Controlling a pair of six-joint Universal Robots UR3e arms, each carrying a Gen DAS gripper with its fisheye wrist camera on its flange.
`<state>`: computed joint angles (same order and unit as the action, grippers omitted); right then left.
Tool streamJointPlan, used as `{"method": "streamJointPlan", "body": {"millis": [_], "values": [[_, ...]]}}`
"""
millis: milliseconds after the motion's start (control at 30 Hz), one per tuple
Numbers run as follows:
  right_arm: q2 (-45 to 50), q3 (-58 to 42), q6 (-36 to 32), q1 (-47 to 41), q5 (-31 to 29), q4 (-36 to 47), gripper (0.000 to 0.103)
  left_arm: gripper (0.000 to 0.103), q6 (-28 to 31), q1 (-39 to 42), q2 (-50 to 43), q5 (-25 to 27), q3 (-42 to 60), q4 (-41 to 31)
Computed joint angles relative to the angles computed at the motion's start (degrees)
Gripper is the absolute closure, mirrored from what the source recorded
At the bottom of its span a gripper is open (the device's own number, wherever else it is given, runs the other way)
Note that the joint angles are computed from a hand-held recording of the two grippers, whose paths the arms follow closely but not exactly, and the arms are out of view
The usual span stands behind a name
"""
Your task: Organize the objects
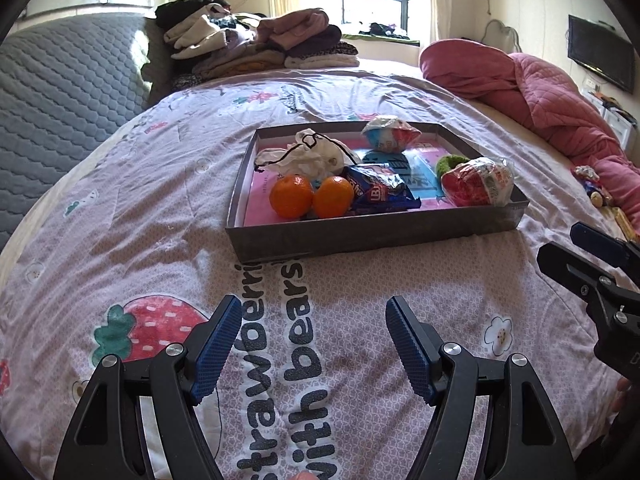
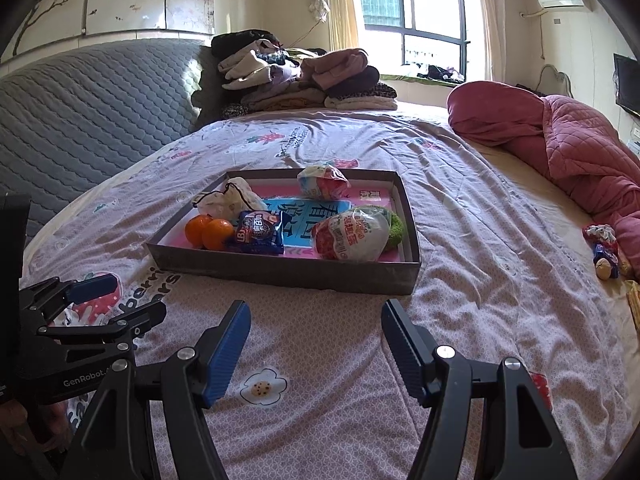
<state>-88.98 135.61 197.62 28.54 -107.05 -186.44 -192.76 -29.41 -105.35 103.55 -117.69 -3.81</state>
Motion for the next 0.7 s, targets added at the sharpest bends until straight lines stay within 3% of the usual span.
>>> {"method": "streamJointPlan", "body": {"millis": [700], "values": [[5.70, 0.64, -0.19, -1.96, 2.38, -5.11, 0.036, 0.028, 0.13, -1.14, -4.99, 0.80, 2.48, 3.03]]}}
